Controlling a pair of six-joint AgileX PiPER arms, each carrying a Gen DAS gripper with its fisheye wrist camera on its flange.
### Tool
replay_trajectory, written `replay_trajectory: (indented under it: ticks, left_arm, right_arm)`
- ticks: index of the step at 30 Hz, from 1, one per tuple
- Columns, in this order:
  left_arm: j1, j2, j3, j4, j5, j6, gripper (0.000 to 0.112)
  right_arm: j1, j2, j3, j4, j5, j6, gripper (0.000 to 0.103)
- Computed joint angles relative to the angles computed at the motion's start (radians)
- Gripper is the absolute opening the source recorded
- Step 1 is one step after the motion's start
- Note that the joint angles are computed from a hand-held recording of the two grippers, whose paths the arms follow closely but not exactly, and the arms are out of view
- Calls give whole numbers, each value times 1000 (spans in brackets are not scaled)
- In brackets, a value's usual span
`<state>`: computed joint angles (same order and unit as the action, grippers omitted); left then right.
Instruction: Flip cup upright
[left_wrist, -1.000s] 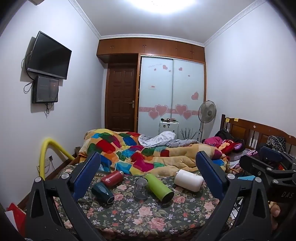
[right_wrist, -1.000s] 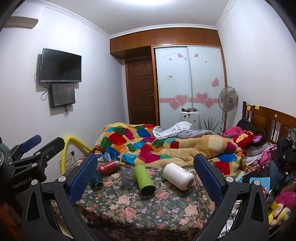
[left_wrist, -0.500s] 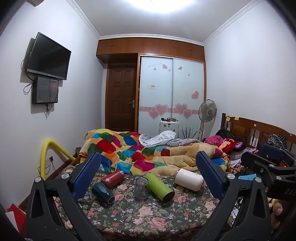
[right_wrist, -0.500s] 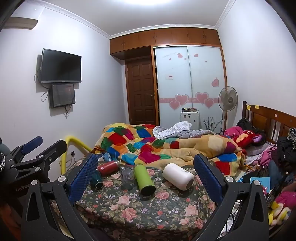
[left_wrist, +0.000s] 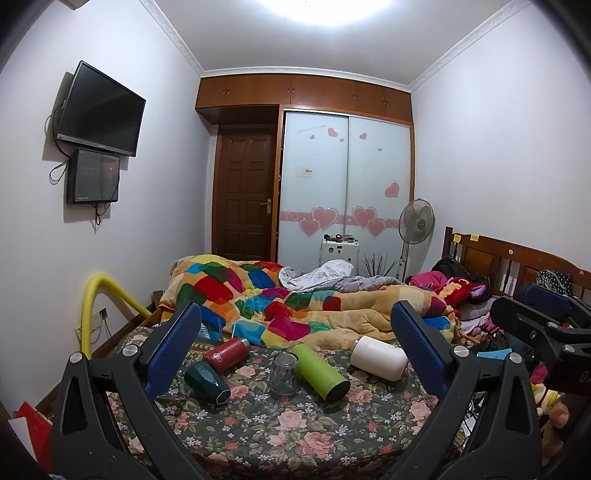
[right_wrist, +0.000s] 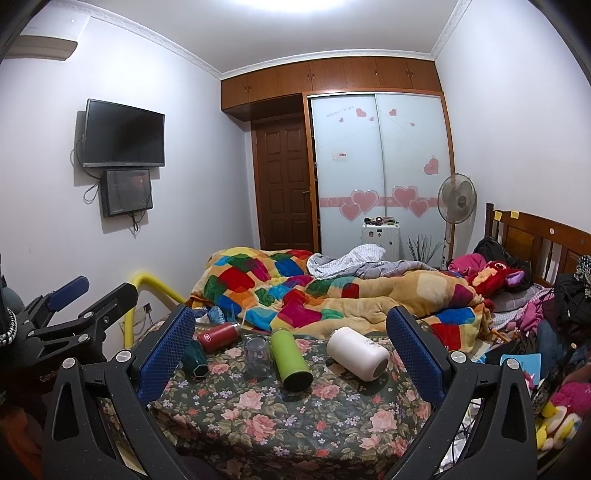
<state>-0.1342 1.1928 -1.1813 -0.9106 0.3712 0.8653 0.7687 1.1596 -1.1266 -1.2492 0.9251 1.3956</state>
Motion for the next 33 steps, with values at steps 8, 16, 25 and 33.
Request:
replay_trajectory:
  ticks: [8,16,25,33]
  left_arm:
    - [5,1,-2,-10,6,9,103]
    - [9,0,-8,7,11,-12,103]
    - [15,-1,-6,-9,14,-1,103]
    - [24,0,-6,-28,23,16,103]
  right_arm:
    - [33,3,-22,-6,34,-7,103]
    - [32,5,-23,-8,32,-7,103]
    - [32,3,-19,-9,31,-5,103]
    - [34,4,-20,-9,33,-6,103]
